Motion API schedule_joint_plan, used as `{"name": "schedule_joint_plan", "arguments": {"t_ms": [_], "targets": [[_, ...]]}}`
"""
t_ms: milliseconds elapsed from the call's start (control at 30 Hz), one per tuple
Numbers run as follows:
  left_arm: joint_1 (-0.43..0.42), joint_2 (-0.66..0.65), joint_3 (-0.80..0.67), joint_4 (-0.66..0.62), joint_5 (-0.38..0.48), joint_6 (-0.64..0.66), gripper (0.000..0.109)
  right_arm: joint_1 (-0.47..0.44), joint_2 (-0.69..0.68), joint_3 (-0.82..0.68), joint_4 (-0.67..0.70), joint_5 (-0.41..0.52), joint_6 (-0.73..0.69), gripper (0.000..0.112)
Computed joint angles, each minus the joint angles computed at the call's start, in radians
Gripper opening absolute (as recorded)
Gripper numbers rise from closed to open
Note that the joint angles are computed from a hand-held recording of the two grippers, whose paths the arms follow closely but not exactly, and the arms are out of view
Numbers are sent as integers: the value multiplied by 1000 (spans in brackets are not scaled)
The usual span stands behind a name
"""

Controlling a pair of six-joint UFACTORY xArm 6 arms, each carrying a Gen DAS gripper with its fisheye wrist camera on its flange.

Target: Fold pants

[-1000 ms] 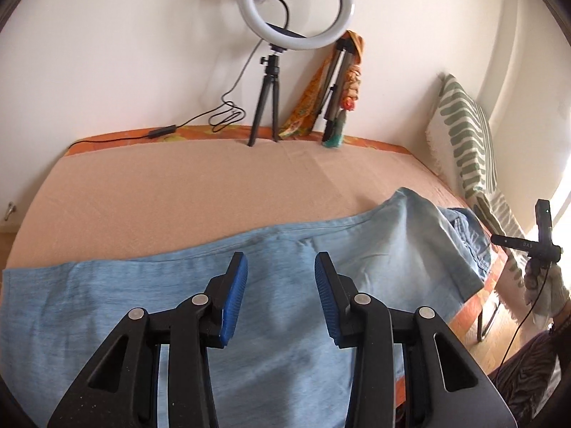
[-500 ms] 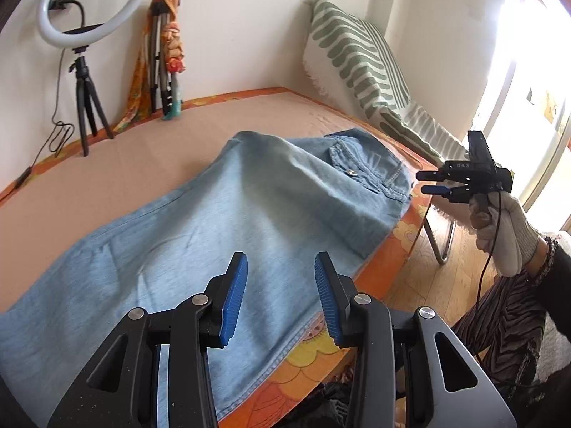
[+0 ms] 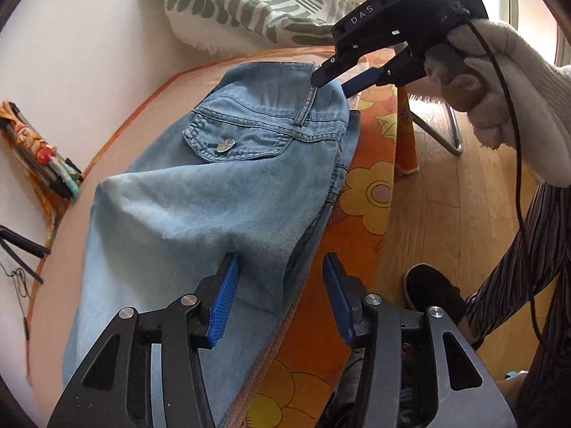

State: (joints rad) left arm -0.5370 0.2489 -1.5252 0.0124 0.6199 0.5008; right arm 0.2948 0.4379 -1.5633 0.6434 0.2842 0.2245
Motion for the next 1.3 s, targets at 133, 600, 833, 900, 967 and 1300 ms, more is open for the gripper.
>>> {"name": "schedule_joint_plan", "arguments": {"t_ms": [133, 600, 833, 900, 967, 1300], "targets": [[31, 23, -28, -69, -29, 4, 29, -5, 11, -20, -23, 16, 17, 15], [123, -7, -93, -326, 34, 193, 3, 65, -88, 76, 297, -12, -221, 5], [95, -4, -32, -247, 89, 207, 3, 56, -85, 115, -6, 15, -57, 21], [98, -1, -36, -253, 101, 205, 3, 48, -101, 145, -86, -35, -7, 45], [105, 6, -52, -266, 116, 199, 3, 29, -86, 120, -65, -11, -47, 46], [112, 23, -52, -273, 116, 193, 3, -18, -62, 94, 671, 150, -585, 47]]}}
